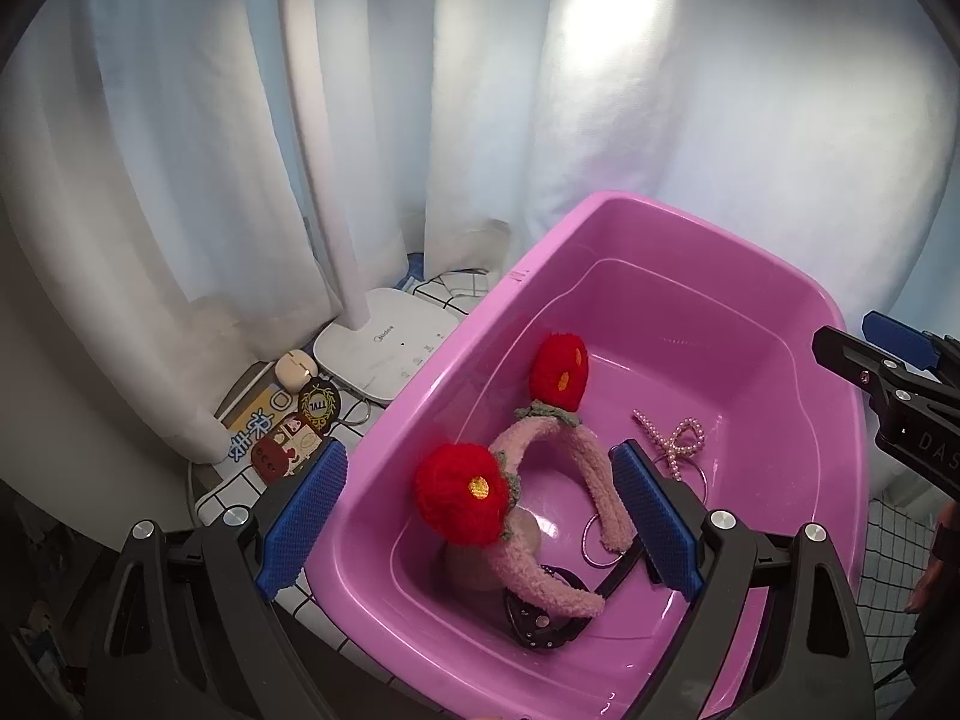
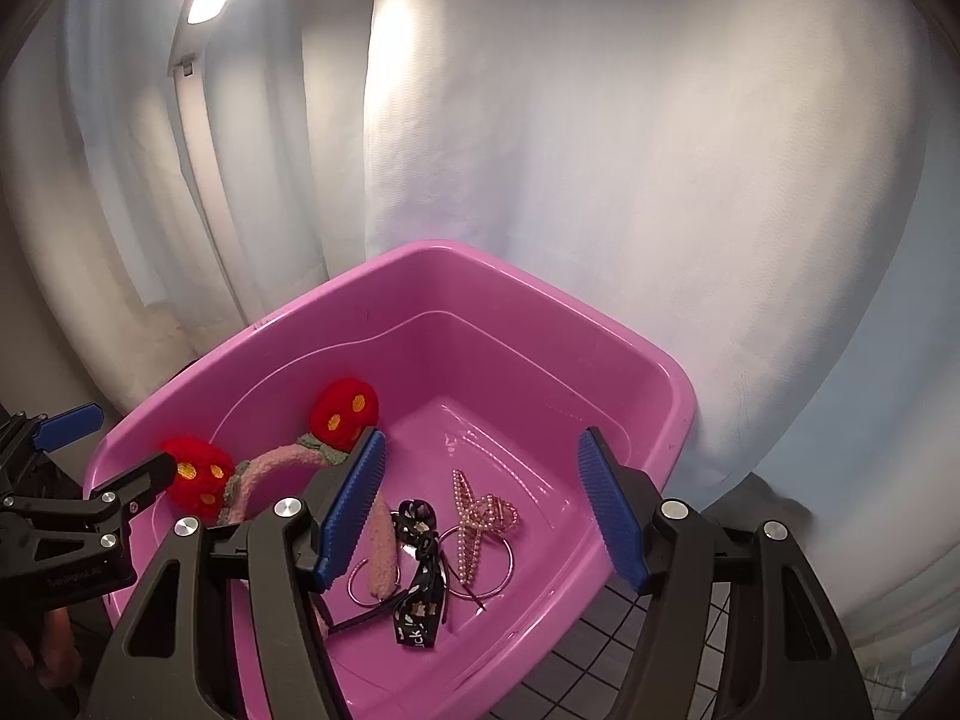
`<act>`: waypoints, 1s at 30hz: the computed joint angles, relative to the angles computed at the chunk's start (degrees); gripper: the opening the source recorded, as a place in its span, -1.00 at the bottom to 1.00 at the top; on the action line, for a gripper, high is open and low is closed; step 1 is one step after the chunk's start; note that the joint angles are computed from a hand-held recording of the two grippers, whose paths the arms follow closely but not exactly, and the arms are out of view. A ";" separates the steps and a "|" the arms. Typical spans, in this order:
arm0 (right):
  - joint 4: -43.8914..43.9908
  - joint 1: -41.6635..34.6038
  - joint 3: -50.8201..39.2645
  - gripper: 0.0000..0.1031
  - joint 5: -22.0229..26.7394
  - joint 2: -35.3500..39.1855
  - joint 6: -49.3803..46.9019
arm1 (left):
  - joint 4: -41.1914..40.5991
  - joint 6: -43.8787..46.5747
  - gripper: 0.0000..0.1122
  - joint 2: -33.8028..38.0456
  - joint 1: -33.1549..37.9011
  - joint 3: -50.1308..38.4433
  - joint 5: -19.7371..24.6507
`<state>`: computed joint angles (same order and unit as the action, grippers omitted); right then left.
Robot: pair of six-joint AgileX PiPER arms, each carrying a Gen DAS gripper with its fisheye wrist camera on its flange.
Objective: Organize jewelry
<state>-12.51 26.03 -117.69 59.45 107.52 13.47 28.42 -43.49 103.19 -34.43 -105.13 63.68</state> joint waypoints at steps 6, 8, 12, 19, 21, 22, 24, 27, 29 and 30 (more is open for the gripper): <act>-0.76 0.12 1.48 0.24 -0.21 -1.23 0.79 | -0.46 -0.57 0.58 -0.46 -0.67 0.59 0.06; -0.81 0.04 1.93 0.24 -0.36 -1.50 1.05 | -0.57 -0.63 0.58 -0.59 -0.78 0.66 0.05; -1.09 0.12 2.48 0.24 -0.46 -1.97 1.49 | -0.38 -1.02 0.58 -0.97 -1.02 1.04 -0.05; -1.54 0.27 3.62 0.24 -0.82 -3.00 1.85 | 0.31 -1.66 0.58 -1.42 -1.86 1.65 0.10; -1.59 0.24 3.81 0.24 -0.83 -3.23 1.89 | 0.48 -1.77 0.58 -1.60 -2.02 1.81 0.16; -1.46 0.17 3.82 0.24 -0.88 -3.23 1.67 | 0.62 -1.88 0.58 -1.67 -2.14 1.86 0.23; -1.52 0.25 3.93 0.24 -0.88 -3.42 1.74 | 0.69 -2.04 0.58 -1.75 -2.33 1.92 0.36; -1.82 0.44 4.08 0.24 -0.82 -3.60 1.79 | 0.51 -2.16 0.58 -1.81 -2.43 1.99 0.43; -1.99 0.51 4.15 0.24 -0.78 -3.62 1.79 | 0.64 -2.24 0.58 -1.87 -2.62 2.01 0.53; -1.92 0.51 4.23 0.24 -0.82 -3.70 1.78 | 0.68 -2.33 0.58 -1.88 -2.72 1.99 0.60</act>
<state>-14.43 26.54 -113.46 58.62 103.82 15.25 29.10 -45.82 101.31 -37.15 -103.15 64.28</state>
